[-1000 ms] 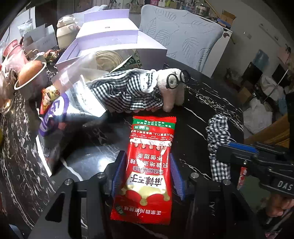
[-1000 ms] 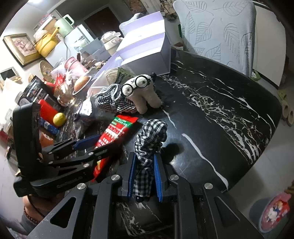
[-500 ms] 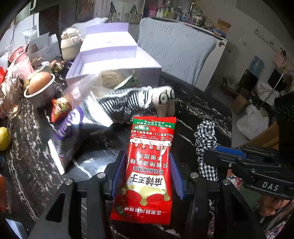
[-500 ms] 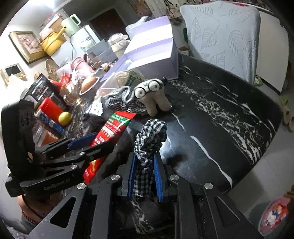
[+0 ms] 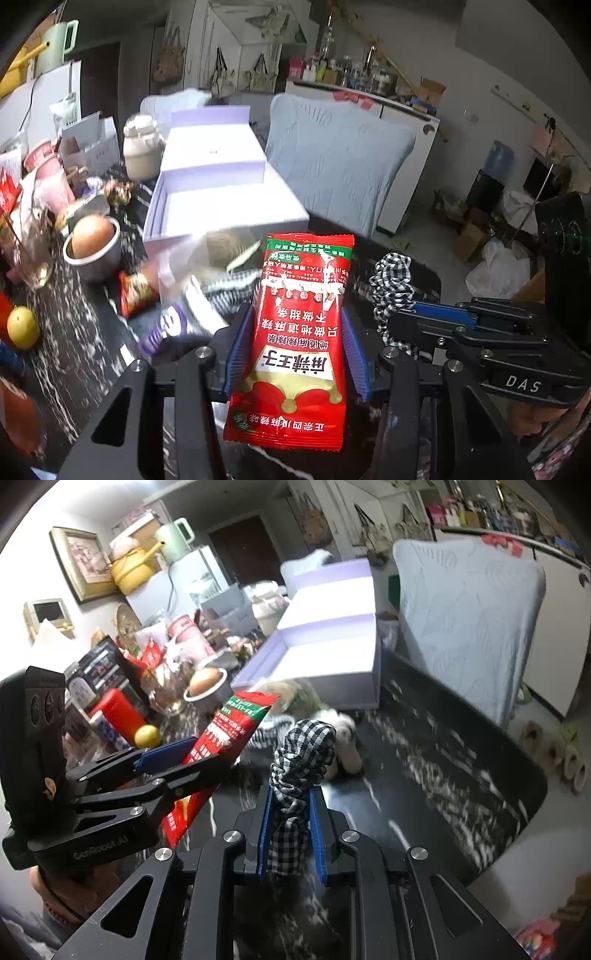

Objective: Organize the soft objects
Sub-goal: 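Carry the red packet and scrunchie over the lavender box with both grippers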

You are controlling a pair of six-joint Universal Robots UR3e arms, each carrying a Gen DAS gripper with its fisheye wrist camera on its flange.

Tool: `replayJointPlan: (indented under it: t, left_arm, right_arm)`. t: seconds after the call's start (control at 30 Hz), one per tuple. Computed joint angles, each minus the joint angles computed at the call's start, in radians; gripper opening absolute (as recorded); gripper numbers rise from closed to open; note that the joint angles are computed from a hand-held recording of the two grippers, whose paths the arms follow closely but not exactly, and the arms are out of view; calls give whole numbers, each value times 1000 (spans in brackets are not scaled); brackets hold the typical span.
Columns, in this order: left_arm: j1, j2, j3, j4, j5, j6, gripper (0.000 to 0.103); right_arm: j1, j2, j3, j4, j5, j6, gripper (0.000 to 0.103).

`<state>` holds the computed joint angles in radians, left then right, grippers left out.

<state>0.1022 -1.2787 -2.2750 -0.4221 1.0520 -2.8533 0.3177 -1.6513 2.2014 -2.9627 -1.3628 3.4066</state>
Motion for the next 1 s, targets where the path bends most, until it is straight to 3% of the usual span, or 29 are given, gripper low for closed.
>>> replayJointPlan:
  t: [0.5, 1.0]
  left_arm:
    - [-18, -185, 269, 102, -15, -73, 47]
    - [-85, -605, 761, 164, 46, -105, 47]
  right_arm:
    - [-51, 144, -293, 42, 37, -103, 19]
    - [-104, 492, -789, 134, 80, -166, 19]
